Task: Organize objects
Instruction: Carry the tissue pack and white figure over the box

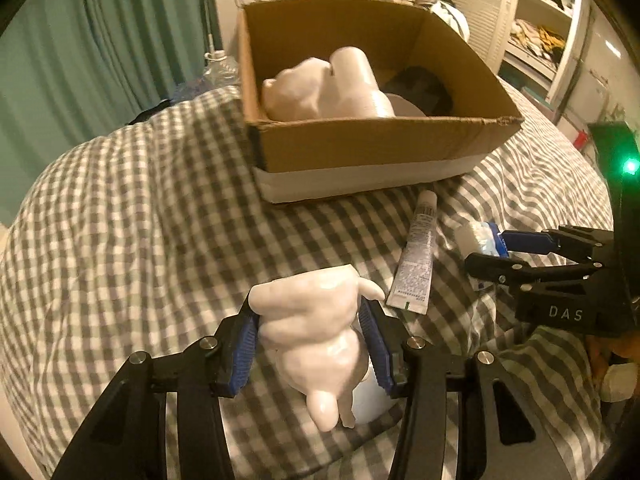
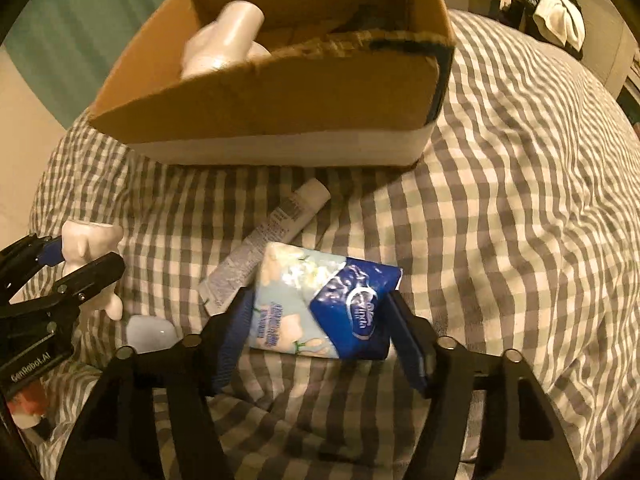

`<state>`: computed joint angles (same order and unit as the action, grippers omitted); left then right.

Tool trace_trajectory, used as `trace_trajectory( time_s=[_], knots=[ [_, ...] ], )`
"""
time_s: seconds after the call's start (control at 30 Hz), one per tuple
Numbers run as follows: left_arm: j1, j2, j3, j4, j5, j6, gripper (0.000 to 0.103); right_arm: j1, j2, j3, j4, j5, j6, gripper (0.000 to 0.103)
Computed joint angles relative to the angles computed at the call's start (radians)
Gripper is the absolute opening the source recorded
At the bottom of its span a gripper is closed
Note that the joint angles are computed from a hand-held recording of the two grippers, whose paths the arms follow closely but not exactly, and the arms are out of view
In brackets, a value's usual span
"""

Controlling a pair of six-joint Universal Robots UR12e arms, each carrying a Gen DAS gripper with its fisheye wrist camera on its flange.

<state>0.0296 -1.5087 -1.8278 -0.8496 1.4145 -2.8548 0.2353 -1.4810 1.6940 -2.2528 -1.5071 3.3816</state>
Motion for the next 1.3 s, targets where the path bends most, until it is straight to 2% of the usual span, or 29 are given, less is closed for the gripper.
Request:
trace_trajectory(
  time_s=[0.13,0.23,0.33,0.5,0.6,0.8,1.07,1.3],
  knots=[
    [0.021,0.025,-0.007,0.012,0.000,0.003,0.050,0.006,-0.013,0.005,-0.020,0.002,-0.008,0.040],
    [0.034,0.051,-0.011,0.017,0.004,-0.002,0.050,0.011,-0.025,0.010,-0.029,-0.024,-0.018,0.027],
    [0.047,0.076,-0.016,0.020,0.002,-0.002,0.050,0.033,-0.043,0.009,-0.044,-0.098,-0.010,0.018],
    [0.065,0.109,-0.013,0.012,-0.010,-0.012,0.050,0.053,-0.072,-0.005,-0.074,-0.139,-0.009,0.017],
    [0.072,0.123,0.000,0.001,-0.030,-0.014,0.050,0.055,-0.094,-0.015,-0.093,-0.135,-0.016,0.017],
    [0.067,0.113,0.061,-0.005,-0.069,-0.031,0.050,0.076,-0.107,-0.061,-0.121,-0.163,-0.056,0.017],
    [0.020,0.032,0.173,0.036,-0.068,-0.039,0.050,0.073,-0.065,-0.174,-0.158,-0.154,-0.120,0.017],
    [-0.023,-0.088,0.285,0.067,-0.068,-0.054,0.050,0.037,0.011,-0.267,-0.183,-0.074,-0.146,0.017]
  ],
)
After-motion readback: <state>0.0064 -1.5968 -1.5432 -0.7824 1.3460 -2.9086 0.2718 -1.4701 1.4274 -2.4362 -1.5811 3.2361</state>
